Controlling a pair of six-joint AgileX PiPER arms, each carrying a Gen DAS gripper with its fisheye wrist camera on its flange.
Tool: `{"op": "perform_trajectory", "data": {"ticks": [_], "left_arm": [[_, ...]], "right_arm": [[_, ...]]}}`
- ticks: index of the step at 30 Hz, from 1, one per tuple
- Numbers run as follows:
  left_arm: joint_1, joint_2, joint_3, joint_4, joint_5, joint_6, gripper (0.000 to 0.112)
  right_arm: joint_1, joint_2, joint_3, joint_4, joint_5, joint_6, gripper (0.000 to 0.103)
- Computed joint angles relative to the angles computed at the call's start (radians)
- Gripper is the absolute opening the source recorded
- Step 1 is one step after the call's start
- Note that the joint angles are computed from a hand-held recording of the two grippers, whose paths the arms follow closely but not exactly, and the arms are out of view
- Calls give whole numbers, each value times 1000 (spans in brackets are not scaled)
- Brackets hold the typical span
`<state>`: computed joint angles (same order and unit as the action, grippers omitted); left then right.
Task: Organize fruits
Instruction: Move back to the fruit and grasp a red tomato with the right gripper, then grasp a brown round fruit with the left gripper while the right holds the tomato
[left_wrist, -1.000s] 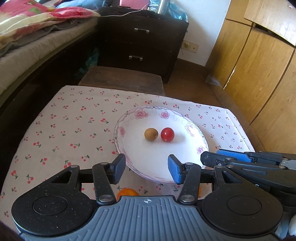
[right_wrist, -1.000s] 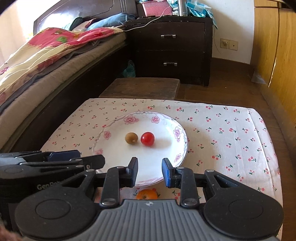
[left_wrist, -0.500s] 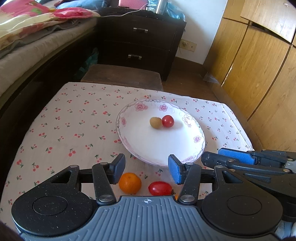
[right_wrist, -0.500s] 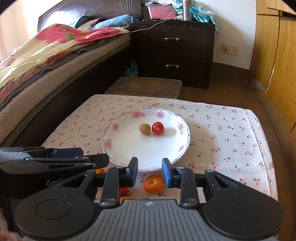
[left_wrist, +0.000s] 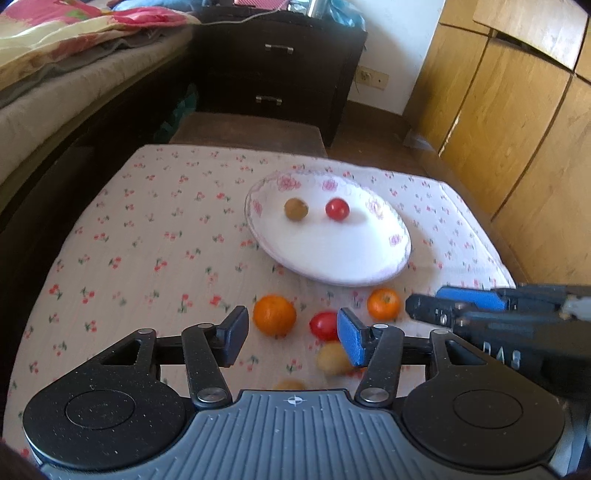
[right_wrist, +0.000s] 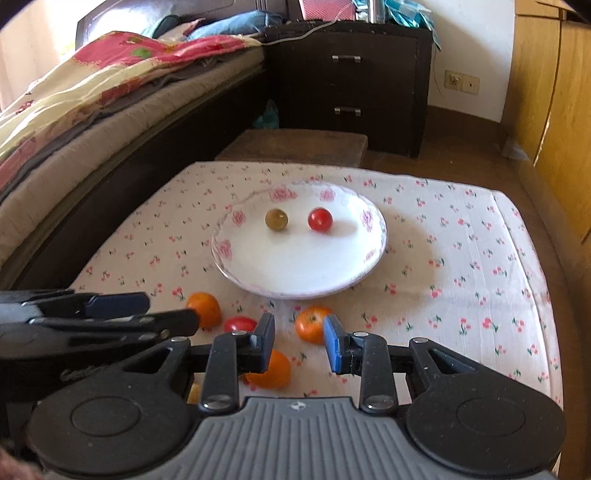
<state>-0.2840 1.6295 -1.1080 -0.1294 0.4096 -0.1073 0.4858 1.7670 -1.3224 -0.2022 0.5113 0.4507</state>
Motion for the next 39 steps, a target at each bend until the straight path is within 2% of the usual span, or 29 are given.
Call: {"op": "perform_trajectory", "data": {"ticks": [3, 9, 14, 17, 22, 27, 30, 31, 39], "left_arm": [[3, -22, 40, -33, 5, 38, 61], [16, -34, 76, -3, 11, 19, 57], [42, -52, 92, -26, 10, 35, 57], [54, -61, 97, -56, 8, 63, 58], [67, -62, 97, -102, 11, 109, 59], [76, -61, 103, -137, 9, 150, 60], [83, -58, 103, -152, 13, 164, 60], [84, -56, 101, -156, 15, 165, 60], [71, -42, 93, -159, 23, 172, 60]], "right_arm": [[1, -17, 19, 16, -3, -2, 31], [37, -80, 93, 38, -5, -16, 31], [69, -115, 155, 168, -9, -113, 31], [90, -105, 162, 222, -12, -142, 31], [115, -43, 127, 209, -1, -129, 34], [112, -7, 108, 294, -8, -226, 36], [129, 5, 122, 248, -27, -193, 36], [123, 11, 122, 275, -29, -218, 36], [96, -22, 154, 328, -40, -266, 34]]}}
